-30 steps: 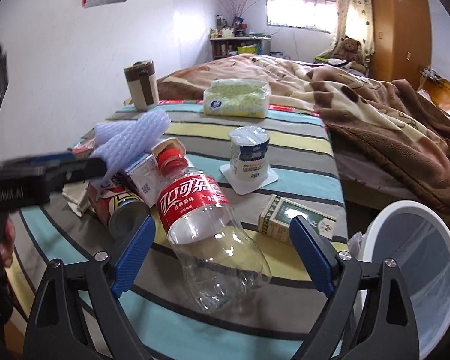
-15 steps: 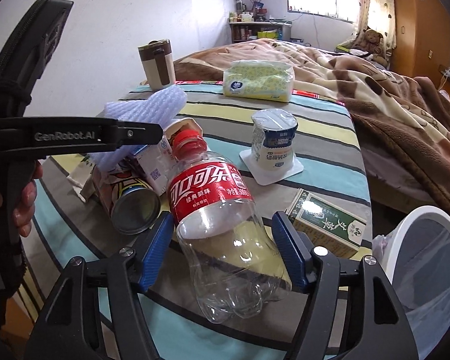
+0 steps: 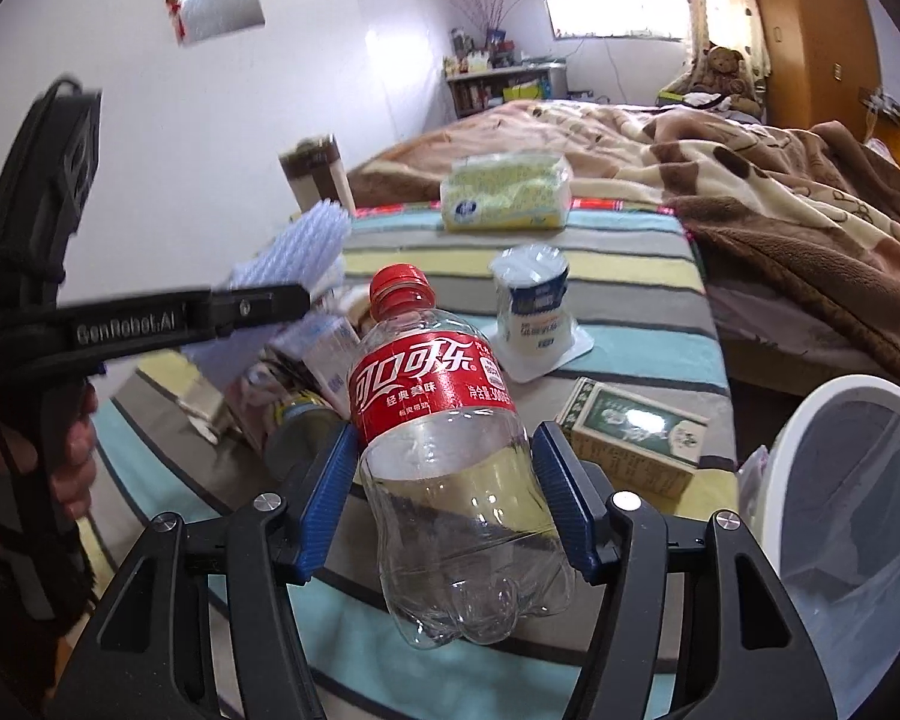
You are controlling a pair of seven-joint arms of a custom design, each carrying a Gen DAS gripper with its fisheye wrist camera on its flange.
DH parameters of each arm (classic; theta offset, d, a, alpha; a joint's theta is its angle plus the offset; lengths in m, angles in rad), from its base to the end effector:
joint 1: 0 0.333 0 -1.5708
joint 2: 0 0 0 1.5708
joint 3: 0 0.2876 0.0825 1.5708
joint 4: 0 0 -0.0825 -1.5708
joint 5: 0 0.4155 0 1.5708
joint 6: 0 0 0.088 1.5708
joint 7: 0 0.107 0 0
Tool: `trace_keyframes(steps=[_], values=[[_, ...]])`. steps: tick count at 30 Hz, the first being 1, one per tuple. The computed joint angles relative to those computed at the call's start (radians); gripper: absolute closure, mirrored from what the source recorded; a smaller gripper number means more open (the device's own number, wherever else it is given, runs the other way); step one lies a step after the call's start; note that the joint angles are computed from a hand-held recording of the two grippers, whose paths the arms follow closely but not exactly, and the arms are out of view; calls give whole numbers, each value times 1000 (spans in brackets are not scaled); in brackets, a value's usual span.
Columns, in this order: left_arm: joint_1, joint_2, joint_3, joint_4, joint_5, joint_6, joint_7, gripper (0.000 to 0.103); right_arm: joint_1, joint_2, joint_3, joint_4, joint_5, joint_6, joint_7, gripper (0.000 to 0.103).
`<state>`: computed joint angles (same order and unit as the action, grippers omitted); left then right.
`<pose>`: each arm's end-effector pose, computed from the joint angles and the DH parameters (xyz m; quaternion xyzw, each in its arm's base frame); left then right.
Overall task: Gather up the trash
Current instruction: 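Carry both items over the white bin and open the right gripper to drop the bottle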
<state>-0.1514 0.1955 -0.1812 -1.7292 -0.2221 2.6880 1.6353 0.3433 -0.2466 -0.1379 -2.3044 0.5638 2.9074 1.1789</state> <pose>0.6591 -0.2109 0.5171 -0.5780 0.7205 -0.3539 0.1468 0.5459 0.0773 0.4952 -0.6665 0.6072 -0.1824 0.3922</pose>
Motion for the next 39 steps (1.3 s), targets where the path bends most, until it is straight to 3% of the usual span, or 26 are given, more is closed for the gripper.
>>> trace_keyframes(steps=[6,11,20,32,39], values=[[-17,-58,-26,-43,-39,38,50,74,-48,-89,6,-78,-82,71,101,41],[-48,-60,-50,-35,-73,36,90,74,-196,-153,69,-154,-273,111,299,41],[-133,17,-96,43,-96,-9,127,74,-406,-190,137,-212,-511,81,559,41],[-231,155,-96,176,3,-77,60,74,-428,-204,52,-234,-689,16,705,41],[-279,260,-90,294,65,-139,9,74,-403,-167,-6,-214,-687,-26,695,41]])
